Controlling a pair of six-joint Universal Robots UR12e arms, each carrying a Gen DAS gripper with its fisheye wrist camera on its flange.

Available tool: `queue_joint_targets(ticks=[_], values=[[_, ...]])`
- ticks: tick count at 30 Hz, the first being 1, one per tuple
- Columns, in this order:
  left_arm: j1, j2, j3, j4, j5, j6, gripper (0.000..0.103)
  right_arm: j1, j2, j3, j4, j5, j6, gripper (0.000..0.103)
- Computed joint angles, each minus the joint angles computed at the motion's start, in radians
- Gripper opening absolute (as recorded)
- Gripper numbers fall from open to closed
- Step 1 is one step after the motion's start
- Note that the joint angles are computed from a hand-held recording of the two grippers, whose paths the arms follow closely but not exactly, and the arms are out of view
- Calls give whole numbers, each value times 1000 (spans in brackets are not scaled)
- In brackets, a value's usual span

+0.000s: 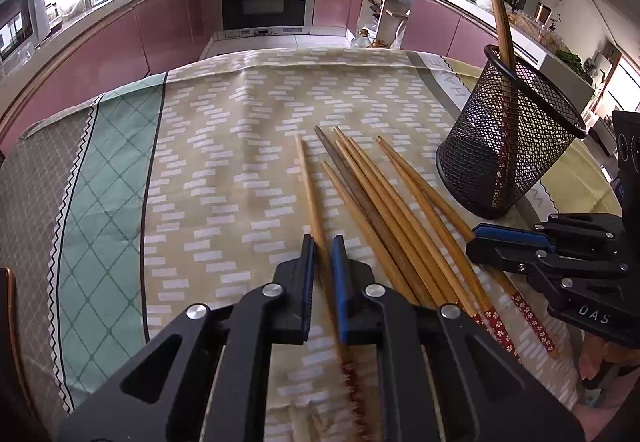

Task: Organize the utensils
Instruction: 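Grasp a chopstick with the right tool while the left tool grasps another, then lift the right tool's chopstick into the mesh cup while the left tool does likewise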

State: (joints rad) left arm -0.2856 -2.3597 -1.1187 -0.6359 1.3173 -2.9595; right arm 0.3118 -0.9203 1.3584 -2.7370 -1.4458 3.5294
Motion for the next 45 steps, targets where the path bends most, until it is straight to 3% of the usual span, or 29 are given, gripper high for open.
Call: queue_joint_targets(ticks=[8,12,28,35,45], values=[[8,31,-47,20,-28,-9,8,-2,-27,45,-99,30,-5,6],[21,56,-78,51,-76,-23,8,-2,-44,71,-157,48,-7,6],[65,146,-152,175,-375,-31,7,-10,-109,143,-355,38,-9,6],[66,139,-123,241,-445,-73,7,-19,-125,143,-390,1,-29,6],[49,91,-9,303,-466,-141,7,-42,-129,114,-431,-53,-52,6]])
